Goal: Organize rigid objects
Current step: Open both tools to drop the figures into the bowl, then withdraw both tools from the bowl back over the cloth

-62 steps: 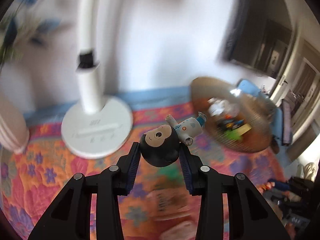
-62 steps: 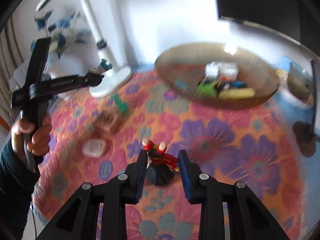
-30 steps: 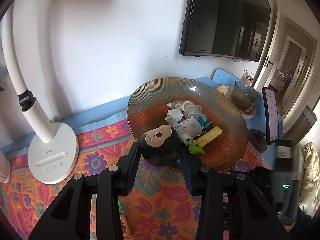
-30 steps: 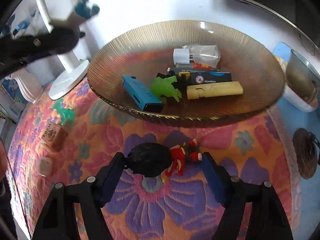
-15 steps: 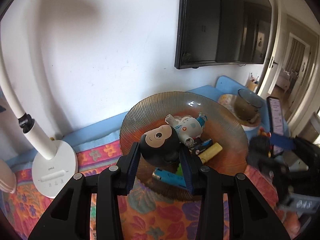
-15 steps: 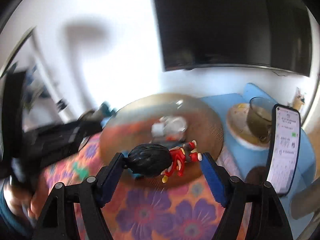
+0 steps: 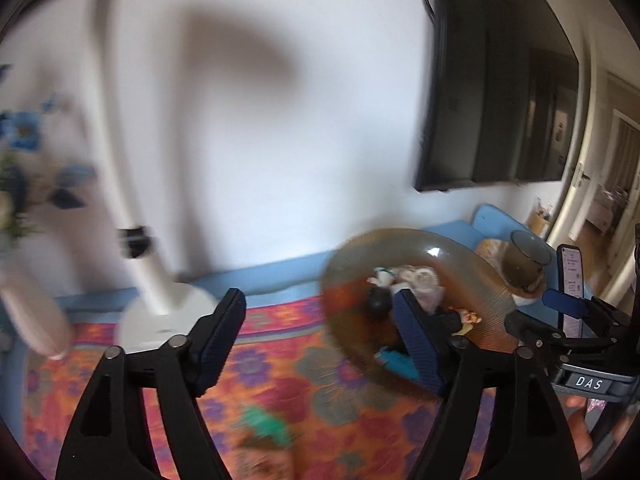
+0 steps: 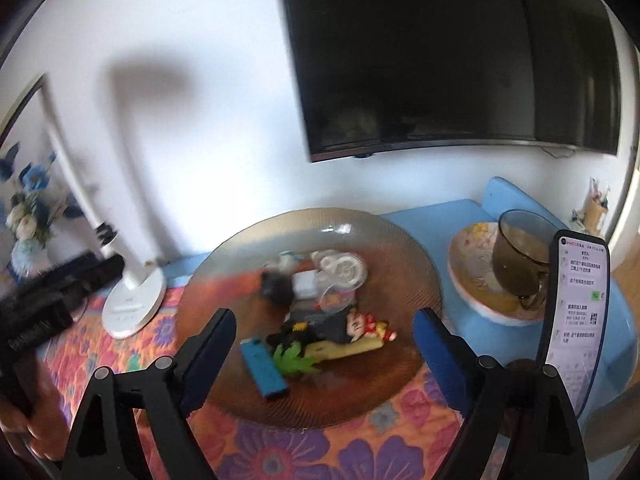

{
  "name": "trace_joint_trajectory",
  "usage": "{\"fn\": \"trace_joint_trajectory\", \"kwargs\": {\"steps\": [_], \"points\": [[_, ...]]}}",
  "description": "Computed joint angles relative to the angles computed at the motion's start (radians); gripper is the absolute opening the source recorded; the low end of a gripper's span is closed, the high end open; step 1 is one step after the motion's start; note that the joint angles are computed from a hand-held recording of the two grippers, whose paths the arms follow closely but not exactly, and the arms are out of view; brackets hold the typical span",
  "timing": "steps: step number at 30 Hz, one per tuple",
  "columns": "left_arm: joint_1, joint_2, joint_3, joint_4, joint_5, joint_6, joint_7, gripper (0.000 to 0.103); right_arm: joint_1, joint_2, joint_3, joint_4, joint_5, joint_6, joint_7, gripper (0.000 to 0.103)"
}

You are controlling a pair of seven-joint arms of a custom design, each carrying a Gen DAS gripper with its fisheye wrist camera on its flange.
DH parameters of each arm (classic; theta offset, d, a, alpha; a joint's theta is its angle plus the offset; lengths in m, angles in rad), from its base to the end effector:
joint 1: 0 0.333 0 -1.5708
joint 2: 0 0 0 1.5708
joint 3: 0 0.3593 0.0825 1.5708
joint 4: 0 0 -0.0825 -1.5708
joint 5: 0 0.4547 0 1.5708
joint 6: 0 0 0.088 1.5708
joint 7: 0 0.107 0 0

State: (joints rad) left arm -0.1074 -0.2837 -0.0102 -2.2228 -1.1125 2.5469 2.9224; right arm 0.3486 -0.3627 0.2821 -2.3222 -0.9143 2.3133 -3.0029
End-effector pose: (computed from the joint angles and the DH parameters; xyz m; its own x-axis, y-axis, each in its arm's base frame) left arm 0.5607 -0.0550 0.5700 -0.6609 -0.7493 0.0428 -0.4225 0.3244 -0.8463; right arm 0.4283 0.3068 0.5329 -0.4486 -0.8816 -0.1465 -0.5043 0.3851 -0.7729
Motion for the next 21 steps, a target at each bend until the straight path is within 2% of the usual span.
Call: {"fn": "trace_joint_trajectory", "kwargs": {"steps": [5,7,11,14,16,21], "points": [[0.061,-0.058,0.069,-0.021,-0.012,0.01,0.004,0.077,0.037,0.043,0.026,0.057,-0.013,0.037,-0.049,0.089],[0.084,-0.071,0.092,-0.023,-0.016,0.012,-0.004,0.08,0.058,0.08,0.038,0.101,-0.017,0.037,-0.08,0.09],[0.122,-0.102,0.134,-0.052,-0.044,0.078,0.049,0.087,0.102,0.148,0.046,0.175,-0.037,0.044,-0.11,0.091],[0.134,-0.121,0.15,-0.105,-0.049,0.123,0.111,0.101,0.142,0.224,0.052,0.236,-0.061,0.021,-0.111,0.096],[0.132,-0.126,0.156,-0.147,-0.067,0.16,0.159,0.101,0.171,0.272,0.039,0.258,-0.06,0.031,-0.099,0.097],[0.143,-0.082,0.14,-0.206,-0.014,0.236,0.165,0.101,0.228,0.378,-0.012,0.283,0.001,0.062,-0.105,0.097]]}}
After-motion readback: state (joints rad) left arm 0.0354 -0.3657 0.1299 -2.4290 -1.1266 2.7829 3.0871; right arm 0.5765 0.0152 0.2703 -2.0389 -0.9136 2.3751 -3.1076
